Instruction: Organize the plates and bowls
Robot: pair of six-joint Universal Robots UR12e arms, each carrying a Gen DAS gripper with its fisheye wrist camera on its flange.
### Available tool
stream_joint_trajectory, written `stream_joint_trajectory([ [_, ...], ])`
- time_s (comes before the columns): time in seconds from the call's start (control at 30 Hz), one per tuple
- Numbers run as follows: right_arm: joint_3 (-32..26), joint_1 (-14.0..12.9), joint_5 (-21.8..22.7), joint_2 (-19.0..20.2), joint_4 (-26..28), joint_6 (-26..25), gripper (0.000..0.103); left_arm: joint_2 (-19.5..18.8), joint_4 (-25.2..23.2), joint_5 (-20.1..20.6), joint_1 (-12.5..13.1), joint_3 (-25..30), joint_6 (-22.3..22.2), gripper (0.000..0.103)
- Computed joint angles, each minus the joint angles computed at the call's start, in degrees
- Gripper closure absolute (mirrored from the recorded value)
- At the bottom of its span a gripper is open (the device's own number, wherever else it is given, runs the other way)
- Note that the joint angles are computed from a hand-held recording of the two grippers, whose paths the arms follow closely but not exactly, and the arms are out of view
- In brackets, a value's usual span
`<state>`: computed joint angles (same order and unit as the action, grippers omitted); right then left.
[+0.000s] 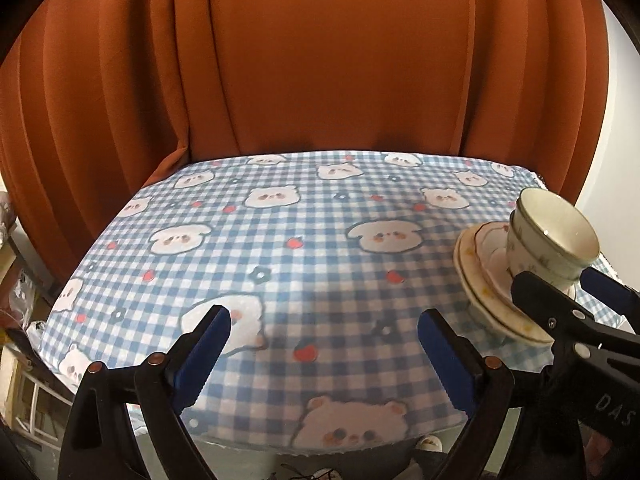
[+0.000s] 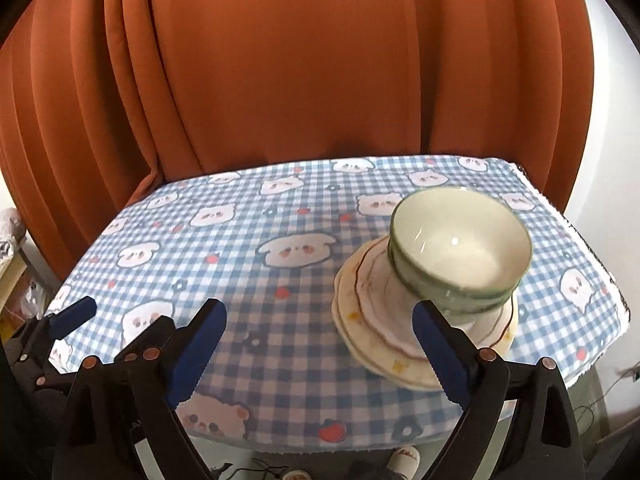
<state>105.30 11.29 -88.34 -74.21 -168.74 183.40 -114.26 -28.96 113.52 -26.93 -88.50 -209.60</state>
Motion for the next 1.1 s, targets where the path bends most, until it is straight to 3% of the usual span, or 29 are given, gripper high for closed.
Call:
stream_joint_trajectory([
  [0.37,1.2,1.7,-7.0,-1.0,1.7,3.6,0.007,1.4,1.3,-2.0,0.2,-2.2,0.2,0.007],
  [0.53,1.4,1.0,-3.3,-1.4,1.9,3.0,0.007,1.5,0.8,-1.6,0.1,-2.0,-0.2,0.007],
  [1.1,1.5,1.0,-1.3,-1.3,0.2,2.5,0.007,1.6,2.0,-0.6,0.2,-2.1,-0.2,0.007],
])
